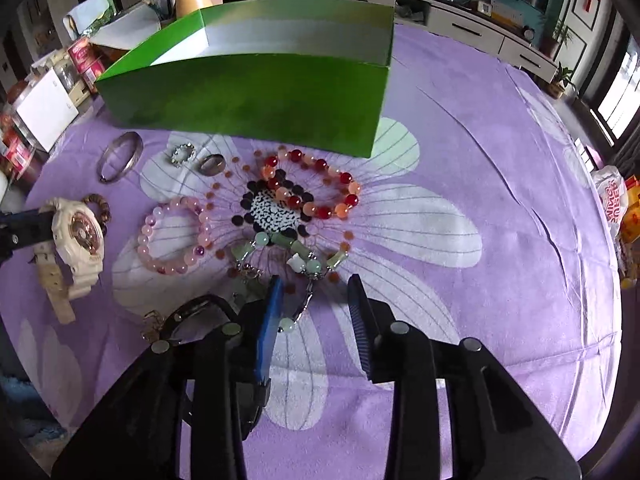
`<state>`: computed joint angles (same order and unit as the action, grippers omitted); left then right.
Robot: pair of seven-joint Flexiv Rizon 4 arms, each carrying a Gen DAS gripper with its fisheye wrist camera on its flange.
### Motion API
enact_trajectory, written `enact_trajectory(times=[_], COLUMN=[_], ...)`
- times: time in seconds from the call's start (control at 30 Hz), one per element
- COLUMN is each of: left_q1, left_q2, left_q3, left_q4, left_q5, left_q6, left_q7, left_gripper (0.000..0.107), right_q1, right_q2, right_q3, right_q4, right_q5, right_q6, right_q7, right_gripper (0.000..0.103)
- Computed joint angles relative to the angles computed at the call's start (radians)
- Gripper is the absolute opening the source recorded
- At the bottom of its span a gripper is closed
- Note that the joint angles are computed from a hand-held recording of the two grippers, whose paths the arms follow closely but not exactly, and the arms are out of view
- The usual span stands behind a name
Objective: Organize jewelry
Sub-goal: 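Grasp the white chunky watch with the left gripper while the right grasps the green-bead bracelet, then drop the white watch into the green box with the left gripper while the right drops its bracelet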
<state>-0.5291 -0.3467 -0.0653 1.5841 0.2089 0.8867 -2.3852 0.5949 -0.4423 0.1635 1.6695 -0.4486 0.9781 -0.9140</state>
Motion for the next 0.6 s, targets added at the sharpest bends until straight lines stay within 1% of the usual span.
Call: enact_trajectory(times=[0.03,0.07,0.1,0.13,0.2,0.27,0.4,0.6], left_q1=[0.001,0.002,0.002,0.002,0.001,-0.002,-0.003,0.007], left_q2=[0.000,-0.001,-0.002,-0.003,-0.001,0.003,0.008,0.006], left_q3=[0.000,-0.001,-0.001,-0.001,0.000,0.002,0.005,0.002], left_q4=[0.000,-0.001,-0.002,-0.003,-0.004,-0.007,-0.018,-0.043], left_q5=[0.000,-0.003,-0.004,-0.004,-0.003,0.005,0.022,0.022], left_q6=[-0.001,0.001,0.002,0.002,0.003,-0.002,-0.005,0.008], left_q7=[0.000,0.000,0.000,0.000,-0.001,-0.002,-0.004,0.016], left_gripper=[0.011,0.011,0.011,0.011,0.011,0.011,0.011,0.011], right_q1=[-0.004,-0.004,0.007,0.017,0.004,0.006,0.026,0.022], right_q2=[0.002,0.001,0.002,0.000,0.003,0.020,0.033,0.050], right_q3=[0.007,0.011,0.003,-0.007,0.006,-0.005,-0.041,-0.064], right_q4=[0.005,0.007,0.011,0.012,0.015,0.038,0.045,0.020], right_q5=[0.005,0.004,-0.015,-0.036,-0.012,-0.024,-0.100,-0.185], right_q6=[0.016,0.025,0.026,0.026,0.041,0.068,0.116,0.146], right_q7=[-0.013,-0.027,-0.025,-0.018,-0.026,-0.005,0.048,0.076], right_gripper=[0.020,0.005,0.003,0.003,0.002,0.002,0.002,0.002])
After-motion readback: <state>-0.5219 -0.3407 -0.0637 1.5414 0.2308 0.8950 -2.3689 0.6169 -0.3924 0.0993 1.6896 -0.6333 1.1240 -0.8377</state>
